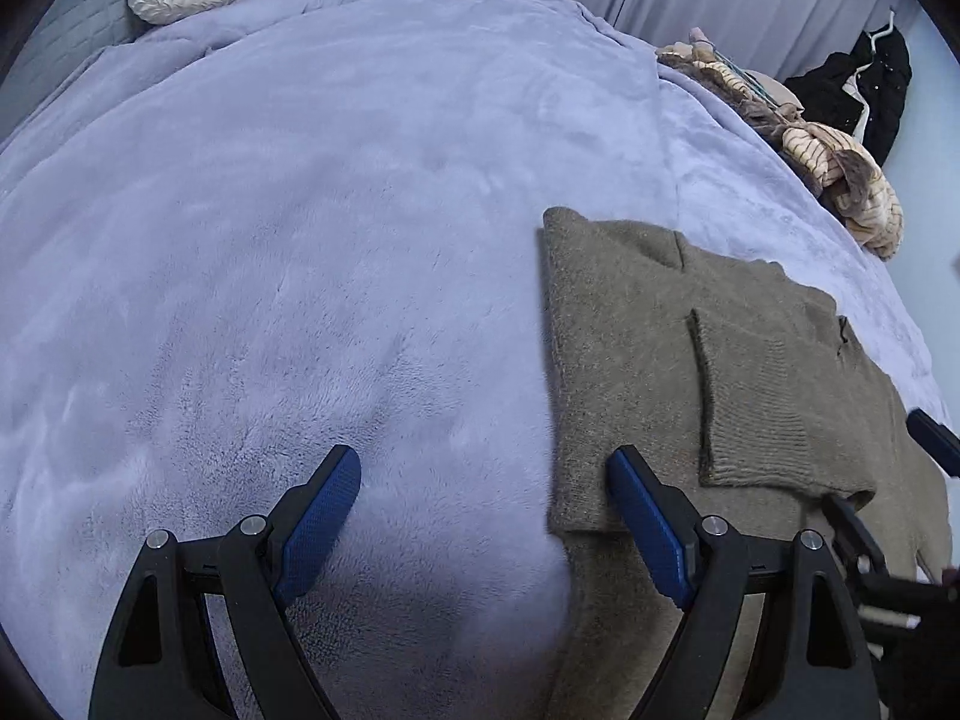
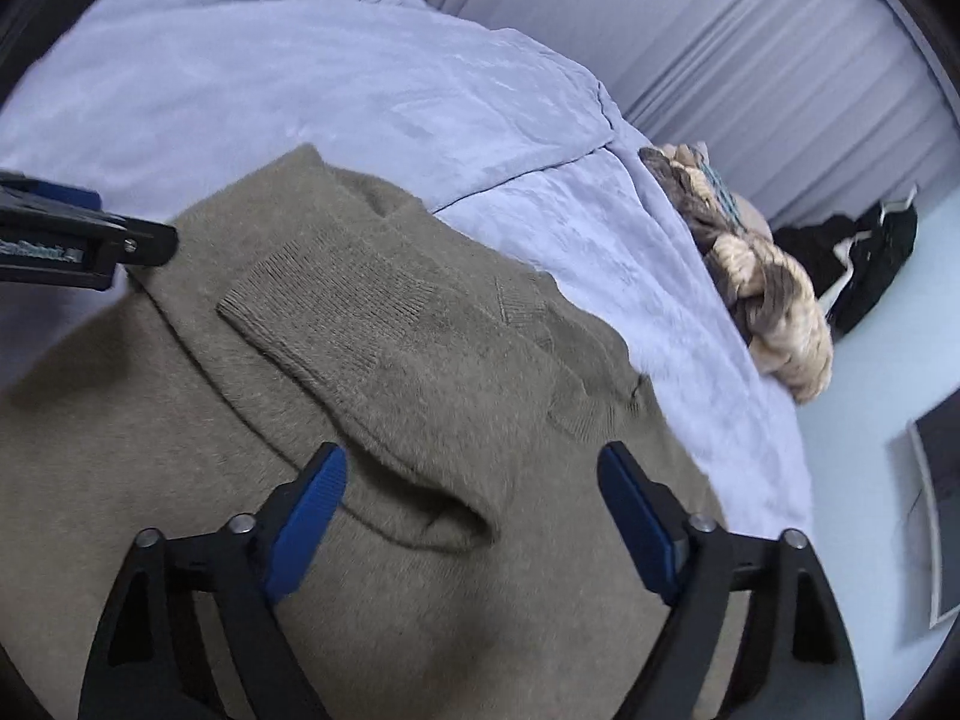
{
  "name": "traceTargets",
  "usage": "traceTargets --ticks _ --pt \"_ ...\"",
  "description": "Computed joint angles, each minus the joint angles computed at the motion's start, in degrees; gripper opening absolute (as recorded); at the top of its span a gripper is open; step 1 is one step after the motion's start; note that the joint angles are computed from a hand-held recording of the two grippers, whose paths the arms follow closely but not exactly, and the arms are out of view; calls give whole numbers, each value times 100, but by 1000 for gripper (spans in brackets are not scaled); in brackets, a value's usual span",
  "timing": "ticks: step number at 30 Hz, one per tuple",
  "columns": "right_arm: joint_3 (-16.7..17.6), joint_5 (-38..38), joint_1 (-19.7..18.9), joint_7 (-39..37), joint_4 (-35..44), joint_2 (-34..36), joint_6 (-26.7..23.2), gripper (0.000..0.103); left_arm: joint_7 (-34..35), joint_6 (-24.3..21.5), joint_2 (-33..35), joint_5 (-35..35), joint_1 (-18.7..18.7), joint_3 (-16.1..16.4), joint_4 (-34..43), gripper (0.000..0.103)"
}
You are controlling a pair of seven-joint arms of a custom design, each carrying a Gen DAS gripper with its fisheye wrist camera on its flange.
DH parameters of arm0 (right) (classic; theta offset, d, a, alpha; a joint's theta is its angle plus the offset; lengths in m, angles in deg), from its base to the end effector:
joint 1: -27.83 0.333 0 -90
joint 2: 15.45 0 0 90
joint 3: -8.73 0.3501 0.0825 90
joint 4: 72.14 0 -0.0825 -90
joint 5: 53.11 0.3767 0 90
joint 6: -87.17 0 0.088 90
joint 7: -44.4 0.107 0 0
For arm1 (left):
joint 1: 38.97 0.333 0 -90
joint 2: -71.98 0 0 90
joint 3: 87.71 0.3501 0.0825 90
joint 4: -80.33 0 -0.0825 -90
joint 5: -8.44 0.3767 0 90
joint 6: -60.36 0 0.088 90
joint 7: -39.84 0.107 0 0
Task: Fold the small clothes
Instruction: 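Fold the held sleeve across the sweater body and release it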
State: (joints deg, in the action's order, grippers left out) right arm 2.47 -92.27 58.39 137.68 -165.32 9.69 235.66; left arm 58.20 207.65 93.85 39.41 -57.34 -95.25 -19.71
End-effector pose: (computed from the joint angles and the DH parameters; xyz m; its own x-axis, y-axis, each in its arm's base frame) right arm 0.6472 0.3199 0.4577 0.5580 -0.6001 0.5732 -0.5010 -0.7942 -0.3438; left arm 0.6259 -0.3003 0.4395 0.3547 -0.9116 0.2078 -0.7717 -0.4109 -0.4854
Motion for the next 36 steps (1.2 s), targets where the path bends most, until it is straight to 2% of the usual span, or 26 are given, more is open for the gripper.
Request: traceTargets --ticks 1,2,3,4,7,10,12,14,15,17,19,20,22,23,24,25,27,29,31,32,34,36 --pt "-140 -304 142 75 251 259 -129 63 -43 -21 54 68 -47 25 52 86" --pt "-146 -292 120 18 393 392 -206 50 -99 -19 48 136 -83 51 34 86" --pt "-41 24 -18 -111 592 527 -309 14 -141 -40 48 190 -112 67 37 86" --pt "20 343 -147 -107 626 528 -322 15 -139 -73 58 203 -117 62 63 86" --pt "490 2360 -997 128 552 324 -30 15 -133 -108 118 254 -127 57 139 86" --pt "1159 5084 -2224 172 123 76 134 15 -83 -190 149 329 -157 73 204 86" --pt "1442 6551 -2851 88 -143 12 51 19 -125 -292 167 433 -217 106 246 90" --pt "1583 7603 -3276 -143 -399 -55 -100 23 -131 -337 187 447 -213 97 282 92" --pt "1608 7915 -3371 -327 -487 -92 -133 26 -110 -364 191 428 -204 83 295 92" --pt "1759 8712 -3629 -1013 -652 -181 -141 40 -7 -499 218 357 -185 48 399 92" --pt "1760 9139 -3663 -1343 -678 -223 -189 61 84 -763 256 338 -223 42 594 92" --pt "1723 9257 -3633 -1405 -618 -199 -212 63 95 -900 282 383 -266 60 711 92" --pt "1482 9022 -3374 -1154 -401 -71 -206 62 127 -1074 333 497 -337 84 935 92" --pt "1389 8982 -3284 -1096 -305 -12 -226 61 145 -1098 359 554 -363 90 1023 92" --pt "1291 8873 -3189 -989 -191 57 -239 38 202 -1147 400 594 -386 87 1127 92" --pt "1220 8776 -3114 -923 -132 87 -208 11 303 -1252 469 631 -421 82 1259 92" --pt "1206 8698 -3022 -1111 -238 -24 12 11 583 -1629 688 703 -526 88 1584 92" --pt "907 7919 -2708 -932 -365 -149 142 11 799 -2030 905 779 -642 131 1836 92" --pt "470 6816 -2393 -295 -378 -152 -135 12 805 -1877 909 961 -680 192 1694 92" --pt "473 6722 -2434 -176 -458 -193 -226 12 781 -1799 870 990 -671 199 1617 92" --pt "699 7177 -2737 -380 -750 -352 -158 13 876 -1717 783 825 -560 130 1538 92" --pt "927 7787 -3036 -882 -1078 -573 -116 15 1147 -1327 672 374 -267 -56 1377 92"
